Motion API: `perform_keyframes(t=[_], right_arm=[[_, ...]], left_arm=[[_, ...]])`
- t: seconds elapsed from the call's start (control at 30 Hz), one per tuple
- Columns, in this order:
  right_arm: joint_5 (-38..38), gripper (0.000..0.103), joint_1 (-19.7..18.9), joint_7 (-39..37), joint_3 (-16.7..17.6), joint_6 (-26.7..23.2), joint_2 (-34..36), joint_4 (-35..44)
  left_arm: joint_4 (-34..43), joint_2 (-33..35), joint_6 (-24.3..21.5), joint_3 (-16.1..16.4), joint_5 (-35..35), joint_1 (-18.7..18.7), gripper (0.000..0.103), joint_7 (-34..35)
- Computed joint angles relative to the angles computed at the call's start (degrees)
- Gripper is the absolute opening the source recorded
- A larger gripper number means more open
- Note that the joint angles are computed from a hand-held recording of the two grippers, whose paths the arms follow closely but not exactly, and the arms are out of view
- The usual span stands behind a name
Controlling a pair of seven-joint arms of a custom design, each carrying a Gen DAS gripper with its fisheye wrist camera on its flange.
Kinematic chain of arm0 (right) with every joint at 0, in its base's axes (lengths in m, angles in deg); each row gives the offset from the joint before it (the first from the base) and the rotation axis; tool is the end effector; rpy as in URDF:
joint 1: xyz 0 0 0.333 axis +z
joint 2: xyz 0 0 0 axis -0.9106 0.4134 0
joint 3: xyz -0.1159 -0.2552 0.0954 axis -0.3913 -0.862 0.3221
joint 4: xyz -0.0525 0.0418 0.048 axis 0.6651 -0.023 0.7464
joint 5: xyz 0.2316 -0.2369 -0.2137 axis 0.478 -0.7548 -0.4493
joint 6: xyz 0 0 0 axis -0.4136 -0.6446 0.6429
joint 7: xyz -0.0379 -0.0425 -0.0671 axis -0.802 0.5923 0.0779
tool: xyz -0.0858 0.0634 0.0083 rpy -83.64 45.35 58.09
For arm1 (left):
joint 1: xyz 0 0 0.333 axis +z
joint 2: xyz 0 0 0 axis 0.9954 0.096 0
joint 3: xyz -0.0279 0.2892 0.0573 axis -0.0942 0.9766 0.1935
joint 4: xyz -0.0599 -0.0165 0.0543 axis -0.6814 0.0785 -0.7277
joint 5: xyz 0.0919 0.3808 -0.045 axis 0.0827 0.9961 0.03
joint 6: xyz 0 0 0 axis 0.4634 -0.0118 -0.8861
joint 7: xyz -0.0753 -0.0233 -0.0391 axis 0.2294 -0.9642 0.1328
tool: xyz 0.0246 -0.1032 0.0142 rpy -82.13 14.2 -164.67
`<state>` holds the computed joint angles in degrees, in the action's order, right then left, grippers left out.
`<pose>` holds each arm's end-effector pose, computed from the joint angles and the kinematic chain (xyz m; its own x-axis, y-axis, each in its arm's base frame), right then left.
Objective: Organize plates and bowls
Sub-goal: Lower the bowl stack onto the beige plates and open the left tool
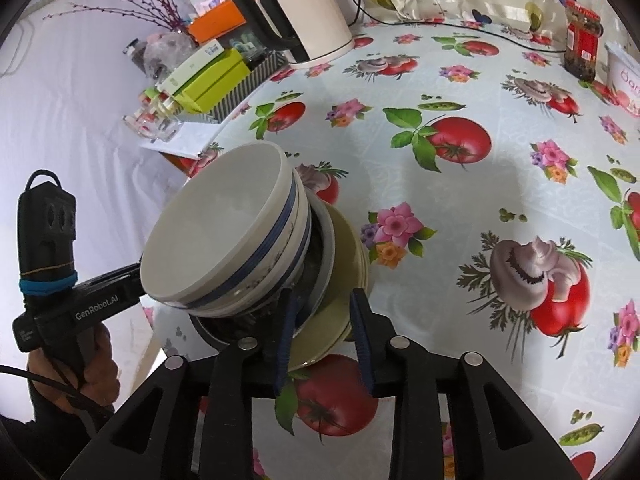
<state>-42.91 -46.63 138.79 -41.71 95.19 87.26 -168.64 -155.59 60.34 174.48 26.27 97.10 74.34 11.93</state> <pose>0.5689 0.3315 0.4413 0.7303 -0.5579 -0.3942 -0.6831 -0.6037 -0.4111 0.4016 -0.2698 0.4358 0.4786 -0.7952 0.3723 -0.6455 -0.6061 -0.4648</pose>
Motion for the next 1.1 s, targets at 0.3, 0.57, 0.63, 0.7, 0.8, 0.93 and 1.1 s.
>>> perform_keyframes(t=[0.3, 0.57, 0.63, 0.7, 0.8, 0.93, 1.1], right_arm=[[-0.1, 0.045, 0.4, -3.0, -0.4, 3.9, -5.3, -5.6], [0.0, 0.061, 2.1, -7.0, -1.1, 8.7, -12.3, -13.1], [-0.6, 0.064, 2.8, -7.9, -1.3, 10.7, -14.1, -15.3], [-1.2, 0.067, 3.5, -8.4, -1.5, 12.1, -15.3, -16.8], [-2.3, 0.069, 4.3, -8.5, -1.8, 14.2, -16.8, -19.0], [-3.5, 0.072, 5.3, -8.6, -2.0, 15.9, -18.1, -21.2], [-3.9, 0.077, 6.2, -8.5, -2.2, 16.7, -18.9, -22.9]], left_arm=[[0.7, -2.7, -6.6, -1.8, 2.0, -0.9, 0.012, -1.9], [3.4, -2.7, -13.1, -3.7, 4.5, -2.6, 0.012, -3.6], [4.2, -2.0, -14.5, -3.7, 5.0, -3.4, 0.012, -3.7], [4.8, -1.5, -15.5, -3.5, 5.3, -4.1, 0.012, -3.8], [5.7, -0.7, -17.5, -3.4, 5.7, -5.2, 0.012, -3.8], [6.9, 0.3, -19.9, -3.5, 6.8, -6.5, 0.012, -4.3], [6.8, 1.2, -19.4, -2.8, 7.1, -7.7, 0.012, -4.8]])
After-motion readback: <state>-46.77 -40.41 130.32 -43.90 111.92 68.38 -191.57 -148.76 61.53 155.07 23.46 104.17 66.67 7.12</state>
